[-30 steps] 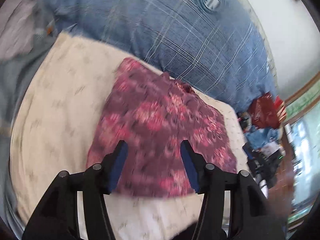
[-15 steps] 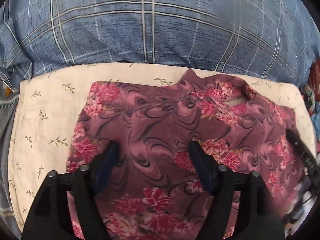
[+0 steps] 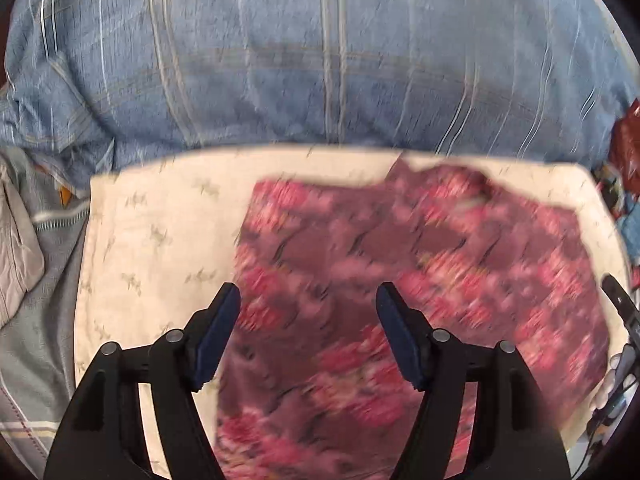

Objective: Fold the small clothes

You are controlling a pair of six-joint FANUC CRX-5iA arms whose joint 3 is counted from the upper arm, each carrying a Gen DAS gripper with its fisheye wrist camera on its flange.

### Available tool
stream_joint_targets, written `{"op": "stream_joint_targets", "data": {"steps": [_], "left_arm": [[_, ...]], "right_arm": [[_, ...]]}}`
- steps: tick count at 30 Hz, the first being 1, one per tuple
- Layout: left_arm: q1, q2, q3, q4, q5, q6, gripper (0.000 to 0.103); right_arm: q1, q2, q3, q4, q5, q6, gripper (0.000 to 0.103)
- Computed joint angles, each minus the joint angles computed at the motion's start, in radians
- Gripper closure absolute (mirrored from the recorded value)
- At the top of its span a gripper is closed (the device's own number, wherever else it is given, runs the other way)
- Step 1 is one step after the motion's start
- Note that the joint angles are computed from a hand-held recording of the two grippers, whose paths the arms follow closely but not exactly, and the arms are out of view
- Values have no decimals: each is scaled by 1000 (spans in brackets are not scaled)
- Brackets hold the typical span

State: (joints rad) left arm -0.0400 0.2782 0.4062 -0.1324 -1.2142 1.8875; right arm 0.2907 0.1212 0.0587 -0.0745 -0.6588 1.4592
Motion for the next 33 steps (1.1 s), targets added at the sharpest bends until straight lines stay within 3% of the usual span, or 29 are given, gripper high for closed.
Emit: {"op": "stream_joint_targets", "data": {"steps": [2, 4, 5, 7, 11, 12, 14, 17, 22, 24, 29, 33], "left_arm": [[1, 23, -11, -2, -30, 8, 25], [23, -21, -92, 24, 38, 99, 16], [48, -32, -122, 78, 52, 117, 16], [93, -64, -185, 174, 88, 141, 16], [117, -103, -196, 210, 27, 67, 21], [117, -128, -207, 197, 28, 52, 21], [130, -169, -227, 188, 23, 13, 21], [194, -222, -268, 237, -20, -50, 21], [280, -281, -320, 301, -59, -82, 21], [316, -303, -347, 336, -75, -104, 21], [346, -294, -363, 378, -97, -118, 21], [340, -264, -339, 375, -111, -127, 21]], "right_arm": [[21, 12, -61, 133, -14, -101, 3], [41, -36, -172, 227, 99, -156, 2], [47, -34, -182, 257, 102, -202, 0], [41, -13, -125, 218, 25, -213, 0], [45, 38, 4, 183, -165, -142, 1], [44, 41, 27, 182, -201, -159, 7], [58, -18, -26, 194, -153, -176, 21], [168, -137, -166, 299, -62, -115, 21], [425, -282, -329, 378, -5, 131, 21], [521, -311, -381, 444, 18, 166, 20], [664, -252, -358, 484, -50, 255, 20], [727, -209, -365, 533, -72, 243, 20]]}}
